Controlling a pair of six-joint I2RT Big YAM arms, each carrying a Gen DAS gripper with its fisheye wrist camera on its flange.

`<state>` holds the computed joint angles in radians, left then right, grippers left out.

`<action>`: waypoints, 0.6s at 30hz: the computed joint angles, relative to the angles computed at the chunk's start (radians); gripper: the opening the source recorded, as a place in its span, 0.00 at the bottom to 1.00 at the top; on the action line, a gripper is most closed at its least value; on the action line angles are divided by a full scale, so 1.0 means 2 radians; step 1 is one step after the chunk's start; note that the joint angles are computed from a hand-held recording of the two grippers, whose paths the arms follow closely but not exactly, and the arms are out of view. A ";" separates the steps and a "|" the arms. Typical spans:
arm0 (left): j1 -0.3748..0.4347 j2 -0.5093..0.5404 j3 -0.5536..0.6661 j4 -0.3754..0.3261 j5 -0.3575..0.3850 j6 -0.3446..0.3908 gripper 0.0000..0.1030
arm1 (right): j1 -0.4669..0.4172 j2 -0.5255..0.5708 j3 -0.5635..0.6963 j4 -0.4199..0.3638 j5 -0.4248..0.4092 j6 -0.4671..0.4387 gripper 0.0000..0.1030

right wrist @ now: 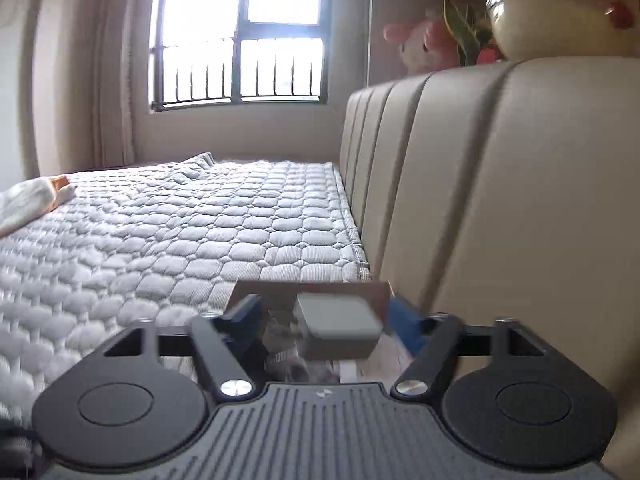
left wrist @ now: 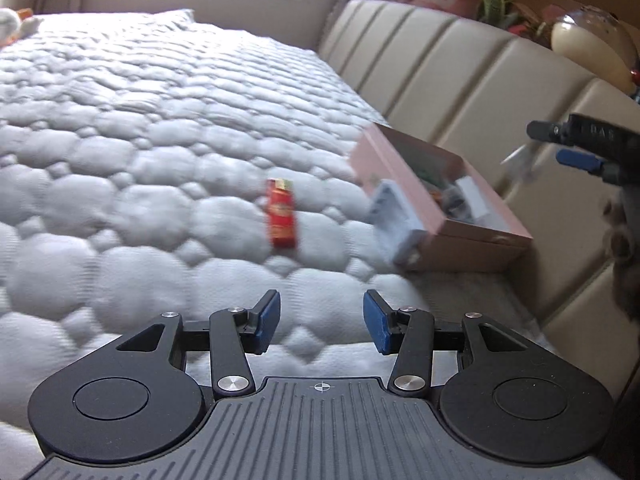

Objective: Organize rigid objects
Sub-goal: 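Release the white box into the pink box with the left tool while the right drops the grey plug, then grasp the light-blue card reader with the right tool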

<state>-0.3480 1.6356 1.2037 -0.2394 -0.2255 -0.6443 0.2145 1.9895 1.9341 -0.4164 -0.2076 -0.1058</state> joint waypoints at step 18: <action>0.026 -0.046 -0.084 0.064 0.008 -0.042 0.49 | 0.079 -0.011 -0.133 0.019 0.055 -0.102 0.50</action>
